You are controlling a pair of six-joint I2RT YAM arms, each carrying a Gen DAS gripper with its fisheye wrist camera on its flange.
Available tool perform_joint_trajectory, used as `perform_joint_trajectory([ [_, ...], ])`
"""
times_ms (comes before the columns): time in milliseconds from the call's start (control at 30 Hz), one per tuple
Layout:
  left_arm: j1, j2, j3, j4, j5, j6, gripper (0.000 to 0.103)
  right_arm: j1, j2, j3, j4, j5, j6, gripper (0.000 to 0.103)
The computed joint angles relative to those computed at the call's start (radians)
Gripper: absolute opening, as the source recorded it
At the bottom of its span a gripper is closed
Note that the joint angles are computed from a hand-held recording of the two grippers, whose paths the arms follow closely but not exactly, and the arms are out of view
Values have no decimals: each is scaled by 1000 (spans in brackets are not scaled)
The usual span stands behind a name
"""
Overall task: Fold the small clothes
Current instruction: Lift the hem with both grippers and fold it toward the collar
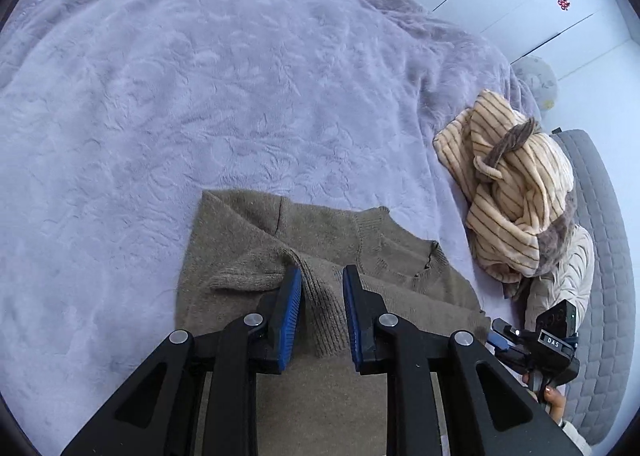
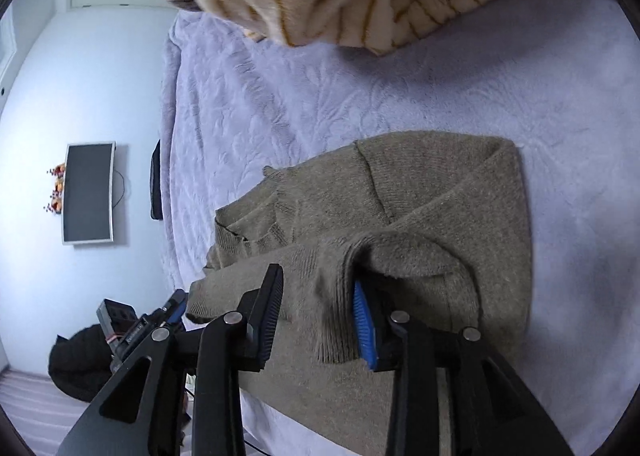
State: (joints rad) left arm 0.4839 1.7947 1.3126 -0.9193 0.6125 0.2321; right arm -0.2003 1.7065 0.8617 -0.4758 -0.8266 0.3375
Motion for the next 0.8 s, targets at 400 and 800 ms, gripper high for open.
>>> perform_joint_trajectory([
  [400,-76,-137,-357,89,-259,212,23,151,-162,-147,-77,182,-172,22],
  [800,-219,80,-99,281,-224,-96,23,194,39,77,98,276,-29,22],
])
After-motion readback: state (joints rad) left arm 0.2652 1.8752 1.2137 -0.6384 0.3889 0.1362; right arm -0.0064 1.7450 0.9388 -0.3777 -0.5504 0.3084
